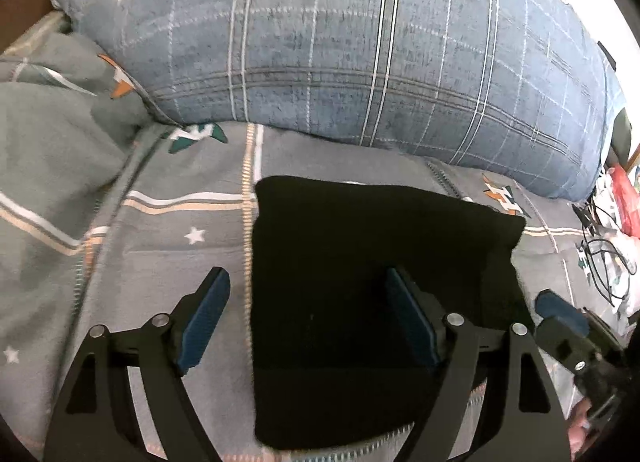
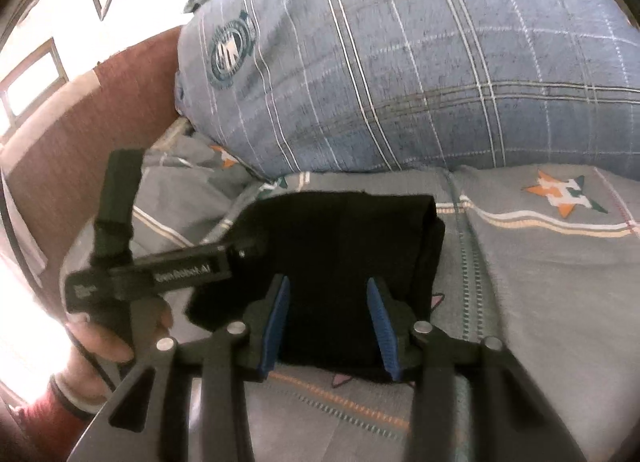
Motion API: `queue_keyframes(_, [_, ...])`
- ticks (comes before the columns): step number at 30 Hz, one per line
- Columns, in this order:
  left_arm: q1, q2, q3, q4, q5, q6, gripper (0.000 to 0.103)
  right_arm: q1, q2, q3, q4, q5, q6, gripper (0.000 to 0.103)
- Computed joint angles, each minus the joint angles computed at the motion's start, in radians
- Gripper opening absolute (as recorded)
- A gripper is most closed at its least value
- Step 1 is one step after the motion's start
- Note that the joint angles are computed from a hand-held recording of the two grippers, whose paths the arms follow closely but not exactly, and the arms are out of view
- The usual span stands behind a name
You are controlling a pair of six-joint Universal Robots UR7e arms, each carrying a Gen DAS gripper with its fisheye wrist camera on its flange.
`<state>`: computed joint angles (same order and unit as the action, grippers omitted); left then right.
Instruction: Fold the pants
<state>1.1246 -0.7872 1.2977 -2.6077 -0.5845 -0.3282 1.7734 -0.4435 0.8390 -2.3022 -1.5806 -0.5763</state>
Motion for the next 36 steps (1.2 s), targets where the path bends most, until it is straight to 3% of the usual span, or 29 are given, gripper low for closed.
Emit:
queue_keyframes(9, [-0.079, -0.066, 0.143, -0.097, 0.097, -0.013, 0.083, 0.002, -0.124, 0.175, -0.102, 0.042, 0.017, 0.046])
queue_keyframes(13, [-0.116, -0.087, 0.211, -0.166, 0.127, -0.005, 0.083, 0.003, -0.175, 0.254, -0.148, 0.063, 0.01, 0.055])
queue_keyframes(17, [-0.137, -0.1, 0.248, -0.18, 0.146, -0.019, 0.083, 0.008, -0.206, 0.308, -0.185, 0.051, 0.004, 0.055])
queue_keyframes(23, [-0.158, -0.121, 0.291, -0.173, 0.174, -0.052, 0.083, 0.024, -0.214, 0.349, -0.267, -0.021, 0.002, 0.063])
queue_keyframes(29, [-0.172, -0.127, 0.324, -0.205, 0.221, -0.058, 0.083, 0.049, -0.195, 0.374, -0.363, -0.107, 0.008, 0.078])
queue_keyframes(33, [-0.185, -0.116, 0.347, -0.317, 0.257, 0.006, 0.083, 0.055, -0.186, 0.38, -0.373, -0.115, 0.015, 0.081])
queue_keyframes(36, [-0.194, -0.086, 0.351, -0.472, 0.293, 0.127, 0.083, 0.057, -0.18, 0.381, -0.376, -0.12, 0.028, 0.081])
